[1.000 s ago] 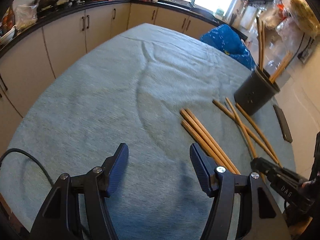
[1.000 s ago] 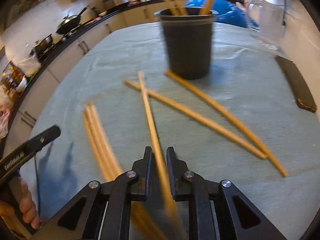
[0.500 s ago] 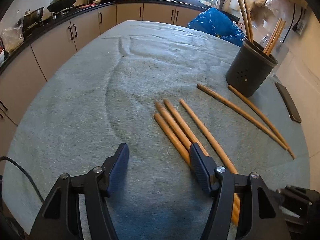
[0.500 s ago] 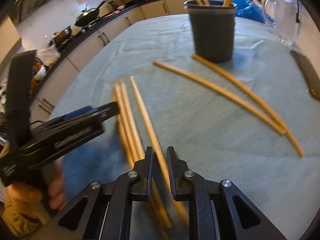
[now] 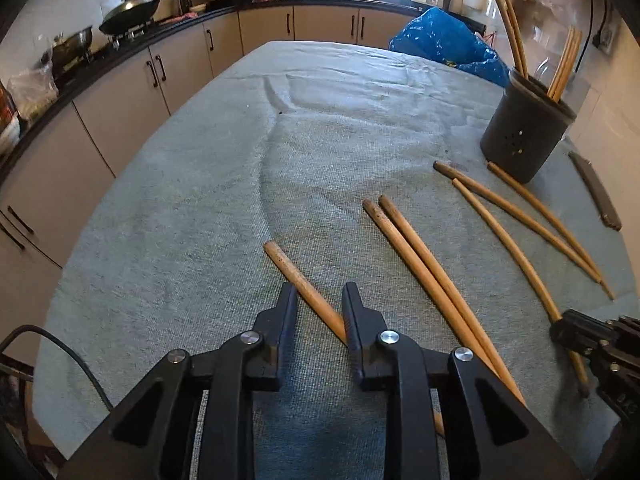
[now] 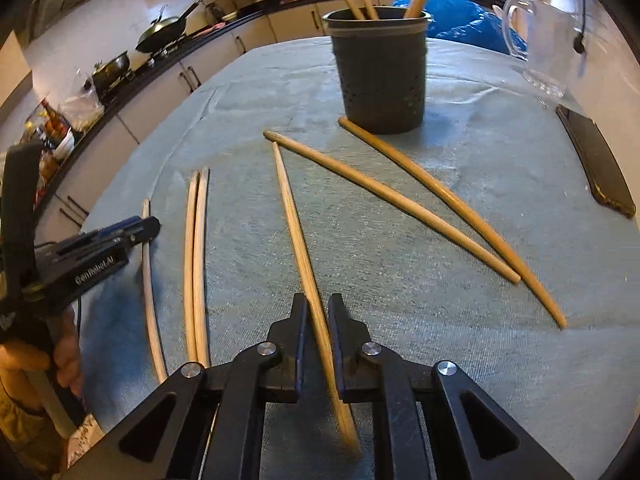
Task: Organize utensils
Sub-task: 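Grasp a chopstick with the right gripper while the left gripper grasps another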
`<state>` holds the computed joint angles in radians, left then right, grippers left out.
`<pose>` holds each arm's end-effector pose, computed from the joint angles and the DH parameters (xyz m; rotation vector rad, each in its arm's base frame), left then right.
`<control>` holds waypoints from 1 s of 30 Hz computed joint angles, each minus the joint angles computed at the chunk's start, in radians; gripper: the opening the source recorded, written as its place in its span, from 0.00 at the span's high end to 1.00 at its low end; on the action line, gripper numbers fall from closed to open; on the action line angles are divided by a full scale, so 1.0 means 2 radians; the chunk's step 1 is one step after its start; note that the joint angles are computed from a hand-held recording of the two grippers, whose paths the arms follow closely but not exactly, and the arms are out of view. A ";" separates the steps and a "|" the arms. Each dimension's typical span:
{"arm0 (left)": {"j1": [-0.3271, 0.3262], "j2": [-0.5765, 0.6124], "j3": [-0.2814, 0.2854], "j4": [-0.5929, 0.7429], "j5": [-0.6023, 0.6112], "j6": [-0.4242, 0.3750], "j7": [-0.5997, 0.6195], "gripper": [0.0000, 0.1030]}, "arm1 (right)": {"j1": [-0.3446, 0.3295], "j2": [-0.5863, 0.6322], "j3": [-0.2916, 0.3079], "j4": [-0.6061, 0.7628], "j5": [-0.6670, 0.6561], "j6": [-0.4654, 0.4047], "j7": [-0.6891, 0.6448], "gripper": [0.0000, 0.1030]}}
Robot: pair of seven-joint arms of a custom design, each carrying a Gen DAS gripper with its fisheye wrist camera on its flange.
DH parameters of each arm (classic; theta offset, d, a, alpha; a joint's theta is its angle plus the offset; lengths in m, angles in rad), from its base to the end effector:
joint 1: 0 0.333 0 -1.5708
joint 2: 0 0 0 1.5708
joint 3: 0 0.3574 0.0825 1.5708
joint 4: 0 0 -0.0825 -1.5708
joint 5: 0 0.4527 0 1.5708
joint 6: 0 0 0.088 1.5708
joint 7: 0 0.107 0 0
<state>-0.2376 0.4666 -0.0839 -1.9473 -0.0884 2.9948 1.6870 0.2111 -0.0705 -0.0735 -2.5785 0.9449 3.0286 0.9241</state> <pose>0.6954 -0.2198 0.2914 -1.5923 2.2377 -0.7010 0.4997 0.0077 0.3114 -1.7111 1.9538 -0.3019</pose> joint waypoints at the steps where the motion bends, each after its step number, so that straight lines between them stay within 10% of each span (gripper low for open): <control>1: 0.015 0.000 -0.016 0.000 -0.010 -0.001 0.010 0.77 | -0.003 0.005 0.001 0.006 -0.018 -0.006 0.007 0.79; 9: 0.078 0.005 -0.082 -0.002 -0.073 0.011 0.088 0.77 | -0.047 0.076 0.025 0.096 -0.166 -0.058 0.088 0.73; 17: 0.045 0.006 -0.052 -0.003 -0.078 0.023 0.091 0.77 | -0.074 0.137 0.043 0.194 -0.304 -0.129 0.182 0.75; 19: 0.034 0.008 -0.042 -0.001 -0.068 0.026 0.089 0.84 | -0.074 0.141 0.043 0.196 -0.333 -0.120 0.216 0.88; 30: 0.158 0.040 -0.190 0.034 -0.138 -0.028 0.276 0.94 | -0.117 0.061 0.075 0.085 -0.143 -0.084 0.113 0.94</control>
